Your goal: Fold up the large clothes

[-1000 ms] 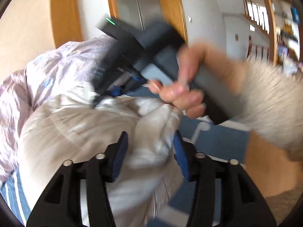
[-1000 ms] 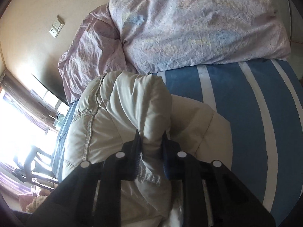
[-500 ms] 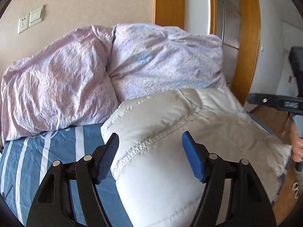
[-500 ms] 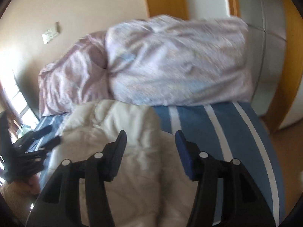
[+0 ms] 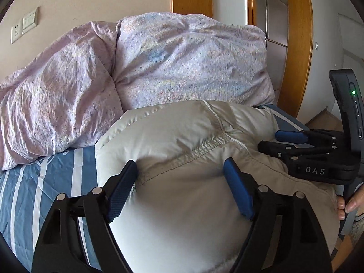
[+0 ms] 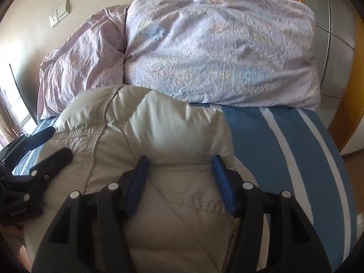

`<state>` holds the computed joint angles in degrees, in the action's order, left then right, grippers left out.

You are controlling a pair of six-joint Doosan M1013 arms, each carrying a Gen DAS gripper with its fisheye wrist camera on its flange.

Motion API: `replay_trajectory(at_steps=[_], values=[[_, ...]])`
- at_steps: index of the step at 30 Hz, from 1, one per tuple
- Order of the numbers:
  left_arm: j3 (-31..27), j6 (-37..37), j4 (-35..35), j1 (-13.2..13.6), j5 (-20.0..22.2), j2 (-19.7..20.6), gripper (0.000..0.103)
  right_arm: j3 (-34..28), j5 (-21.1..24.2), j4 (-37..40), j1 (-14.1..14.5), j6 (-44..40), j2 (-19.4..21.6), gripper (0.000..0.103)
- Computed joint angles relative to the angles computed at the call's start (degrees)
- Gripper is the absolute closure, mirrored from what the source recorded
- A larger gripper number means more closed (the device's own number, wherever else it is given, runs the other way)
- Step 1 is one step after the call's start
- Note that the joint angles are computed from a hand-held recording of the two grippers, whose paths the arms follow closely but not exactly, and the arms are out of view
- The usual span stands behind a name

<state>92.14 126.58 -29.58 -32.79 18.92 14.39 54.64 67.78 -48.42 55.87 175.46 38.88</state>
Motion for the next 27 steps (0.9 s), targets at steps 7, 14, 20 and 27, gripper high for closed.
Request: replay_trajectory(at_steps=[7,14,20,27], values=[[0.49,-7.68,8.16,-1.07,-2.14,0.48,0.019,2.59,-2.79,-1.17,-0.33,2.99,-0.39,0.04],[0.99,-15.2,16.15,-2.02,-4.19,0.94,0.016,5.03,-5.29,-1.88,-0.91,6.56,-0.92,0.029],[1.15,-18.53,19.52,-2.39,-4.94,1.39,0.014,6.92,-7.7,-1.69,-1.42,9.1,-1.43,0.025],[1.43,-20.24,20.9,-2.48,-5.89,1.72,0.013,6.81,-7.49,-2.26,-1.4,9.86,-1.04,0.025]])
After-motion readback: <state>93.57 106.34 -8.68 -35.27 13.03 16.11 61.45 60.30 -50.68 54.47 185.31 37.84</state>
